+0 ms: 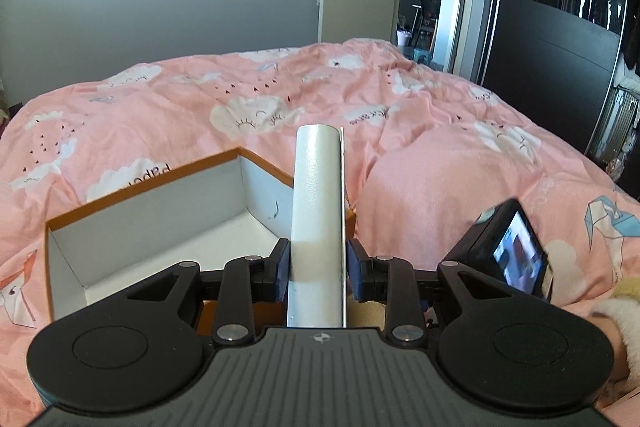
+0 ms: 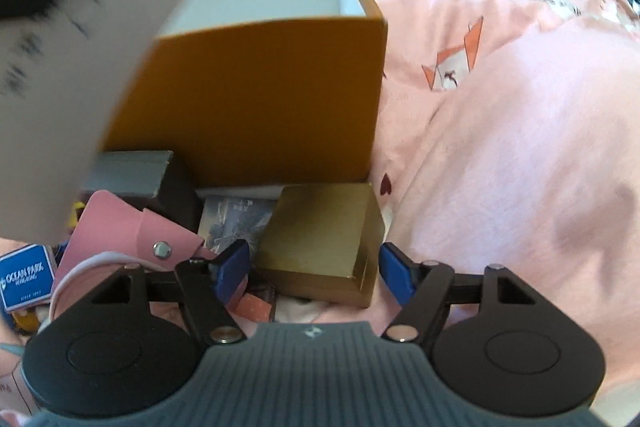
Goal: Organize objects
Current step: 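Lift the cream box with the left tool while the right tool grasps the wooden box, then lower the cream box into the orange box with the left tool while the right tool holds the wooden box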
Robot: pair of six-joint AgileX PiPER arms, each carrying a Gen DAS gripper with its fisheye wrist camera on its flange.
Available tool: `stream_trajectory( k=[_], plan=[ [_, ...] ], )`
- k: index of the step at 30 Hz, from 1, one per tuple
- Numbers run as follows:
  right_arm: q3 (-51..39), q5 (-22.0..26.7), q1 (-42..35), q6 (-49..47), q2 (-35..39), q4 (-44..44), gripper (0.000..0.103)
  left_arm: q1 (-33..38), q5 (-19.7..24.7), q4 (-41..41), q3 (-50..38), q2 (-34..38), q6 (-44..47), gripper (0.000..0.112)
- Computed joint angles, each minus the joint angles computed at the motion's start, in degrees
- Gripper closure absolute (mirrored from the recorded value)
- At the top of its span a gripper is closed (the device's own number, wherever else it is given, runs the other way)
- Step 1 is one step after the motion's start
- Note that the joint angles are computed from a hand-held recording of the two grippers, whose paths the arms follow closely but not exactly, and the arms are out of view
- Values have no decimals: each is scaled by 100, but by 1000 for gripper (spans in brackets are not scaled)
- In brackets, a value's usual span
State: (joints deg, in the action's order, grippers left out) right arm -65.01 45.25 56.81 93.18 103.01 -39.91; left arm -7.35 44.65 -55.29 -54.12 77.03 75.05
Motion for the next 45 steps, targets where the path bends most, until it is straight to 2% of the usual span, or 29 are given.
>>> stream_trajectory(
  k=[4, 6, 13, 18, 24, 30, 31, 36, 40, 45],
  plan=[
    [115, -149, -83, 117, -28, 87, 30, 117, 188, 83, -211, 55, -40, 79],
    [200, -265, -103, 151, -88, 98, 35, 153, 284, 214, -378, 110, -121, 79],
    [275, 85, 155, 161, -542, -192, 36, 164, 777, 1021, -1514, 646, -458, 79],
    [282, 447, 191, -95, -1288, -445, 40, -13, 1290, 1839, -2940, 1593, -1682, 79],
    [-104, 546, -405, -1053, -1811, -401, 41, -9, 1834, 1775, -4397, 2919, -3498, 79],
    [-702, 512, -1045, -1643, -1656, -735, 41, -55, 1909, 1516, -5199, 4132, -5063, 79],
    [-820, 659, -1001, -1719, -1704, -722, 41, -59, 1953, 1500, -5362, 4362, -5308, 79],
    [-919, 46, -1578, -1821, -1273, -720, 41, -54, 2302, 1363, -6171, 5390, -6305, 79],
    [-943, -239, -1824, -1880, -1023, -661, 41, -107, 2326, 1336, -6536, 5840, -6781, 79],
    [-1144, -230, -1972, -1975, -790, -737, 41, -220, 2280, 1350, -6871, 6188, -7297, 79]
  ],
)
